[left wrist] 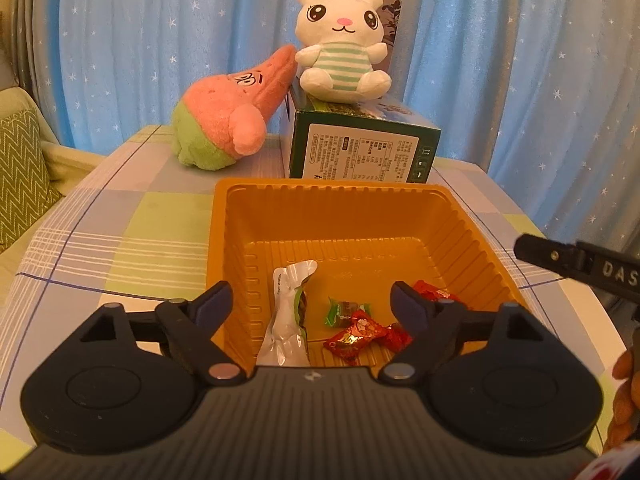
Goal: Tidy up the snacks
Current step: 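Move both open tools back toward the remaining snacks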
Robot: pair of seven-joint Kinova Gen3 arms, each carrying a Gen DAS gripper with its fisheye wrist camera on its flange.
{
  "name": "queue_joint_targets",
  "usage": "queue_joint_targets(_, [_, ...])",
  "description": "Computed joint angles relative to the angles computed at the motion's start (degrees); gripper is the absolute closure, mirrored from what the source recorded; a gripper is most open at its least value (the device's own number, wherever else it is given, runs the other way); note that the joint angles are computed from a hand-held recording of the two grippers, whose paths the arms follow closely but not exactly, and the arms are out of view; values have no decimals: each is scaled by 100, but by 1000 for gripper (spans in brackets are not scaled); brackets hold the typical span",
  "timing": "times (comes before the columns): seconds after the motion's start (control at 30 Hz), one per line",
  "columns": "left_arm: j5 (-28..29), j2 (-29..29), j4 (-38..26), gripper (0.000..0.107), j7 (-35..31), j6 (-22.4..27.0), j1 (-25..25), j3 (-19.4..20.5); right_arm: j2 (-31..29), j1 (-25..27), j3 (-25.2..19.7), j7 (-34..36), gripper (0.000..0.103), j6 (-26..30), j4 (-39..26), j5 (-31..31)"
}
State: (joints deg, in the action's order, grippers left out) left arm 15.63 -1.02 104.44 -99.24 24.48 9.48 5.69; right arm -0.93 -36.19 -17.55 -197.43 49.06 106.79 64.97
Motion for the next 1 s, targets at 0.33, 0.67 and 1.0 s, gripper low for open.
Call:
queue_joint_targets(0.33, [153,-739,534,11,-90,91,94,-155,-514,-247,-643,-306,24,887,297,-172])
queue_joint_targets(0.67, [197,-1831,1073,10,91,832,166,-495,-975,-665,-1622,-1005,21,2134,505,-521])
queue_joint_targets(1.0, [242,-2900,1531,9,262,1591,376,-606,-981,-1306,-2748,-2066,21,3395,569,-1054])
